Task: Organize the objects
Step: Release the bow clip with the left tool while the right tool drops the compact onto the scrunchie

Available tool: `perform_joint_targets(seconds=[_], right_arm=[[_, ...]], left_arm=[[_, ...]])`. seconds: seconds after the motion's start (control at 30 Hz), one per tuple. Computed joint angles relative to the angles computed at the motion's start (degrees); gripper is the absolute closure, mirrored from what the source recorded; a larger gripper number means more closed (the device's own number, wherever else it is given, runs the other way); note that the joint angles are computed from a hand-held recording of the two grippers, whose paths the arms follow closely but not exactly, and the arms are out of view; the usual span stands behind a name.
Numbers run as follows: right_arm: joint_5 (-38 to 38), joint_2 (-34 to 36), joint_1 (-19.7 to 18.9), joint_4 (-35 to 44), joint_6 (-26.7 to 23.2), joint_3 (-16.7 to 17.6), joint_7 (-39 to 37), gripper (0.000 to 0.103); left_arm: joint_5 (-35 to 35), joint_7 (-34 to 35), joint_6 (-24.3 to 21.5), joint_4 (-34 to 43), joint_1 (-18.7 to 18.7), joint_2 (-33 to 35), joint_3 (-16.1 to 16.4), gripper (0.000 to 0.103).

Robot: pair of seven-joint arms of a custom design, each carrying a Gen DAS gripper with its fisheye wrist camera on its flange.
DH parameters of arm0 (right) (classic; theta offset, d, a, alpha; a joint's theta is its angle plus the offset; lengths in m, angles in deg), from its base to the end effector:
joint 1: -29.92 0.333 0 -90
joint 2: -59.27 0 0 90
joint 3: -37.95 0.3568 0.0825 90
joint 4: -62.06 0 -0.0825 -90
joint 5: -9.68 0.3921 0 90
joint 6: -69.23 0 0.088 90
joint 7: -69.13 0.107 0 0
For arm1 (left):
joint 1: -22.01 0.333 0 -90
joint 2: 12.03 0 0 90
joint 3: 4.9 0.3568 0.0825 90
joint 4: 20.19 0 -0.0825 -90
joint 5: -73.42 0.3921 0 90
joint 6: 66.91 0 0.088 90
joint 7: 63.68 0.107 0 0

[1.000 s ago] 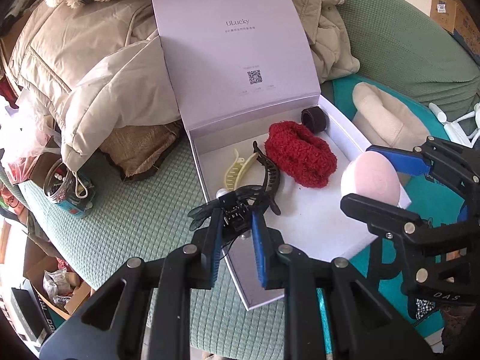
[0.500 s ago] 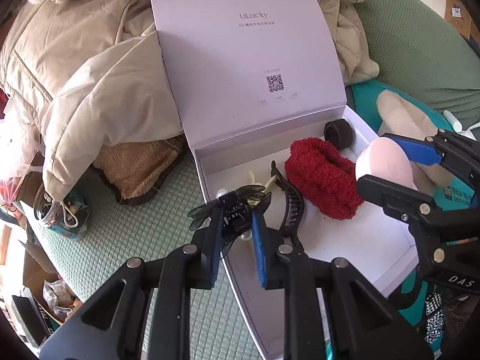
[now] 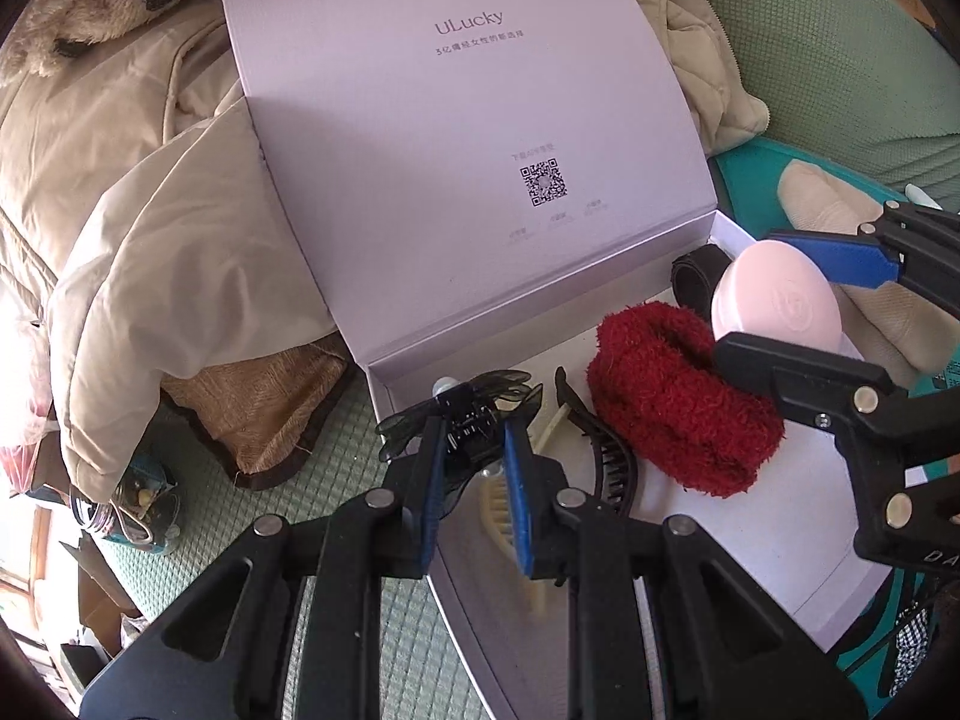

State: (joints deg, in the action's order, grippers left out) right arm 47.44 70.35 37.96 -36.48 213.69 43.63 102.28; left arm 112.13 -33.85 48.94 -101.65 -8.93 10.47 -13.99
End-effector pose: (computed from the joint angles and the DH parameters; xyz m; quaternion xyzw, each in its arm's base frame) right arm 0.6624 0.1498 0.5744 -0.8536 0.3473 -0.1527 0.3569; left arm 0.5905 -0.4208 0.5430 -0.7179 0.6275 -0.1263 0.2738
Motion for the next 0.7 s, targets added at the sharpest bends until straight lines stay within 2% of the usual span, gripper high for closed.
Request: perform_joint_targets(seconds=[0.13, 0.37, 0.7], right_arm=[[-1.04, 1.19, -0.01, 1.08, -0.93, -0.01, 0.23, 0.051], [-3.67, 3.10, 0.13, 3.15, -2.09, 0.15, 1.77, 0.051], [-8.52, 5.53, 0.27, 5.63, -3.79, 0.19, 6.18, 0.051]], left_arm=[[0.56, 1.27, -0.34, 1.57, -0.13, 1.62, 0.41, 0.085], [-1.32, 3.21, 3.87, 1.44, 1.22, 2.71, 0.62, 0.085], [-1.19, 6.01, 4.15, 4.49, 0.16, 6.11, 2.27, 0.084]])
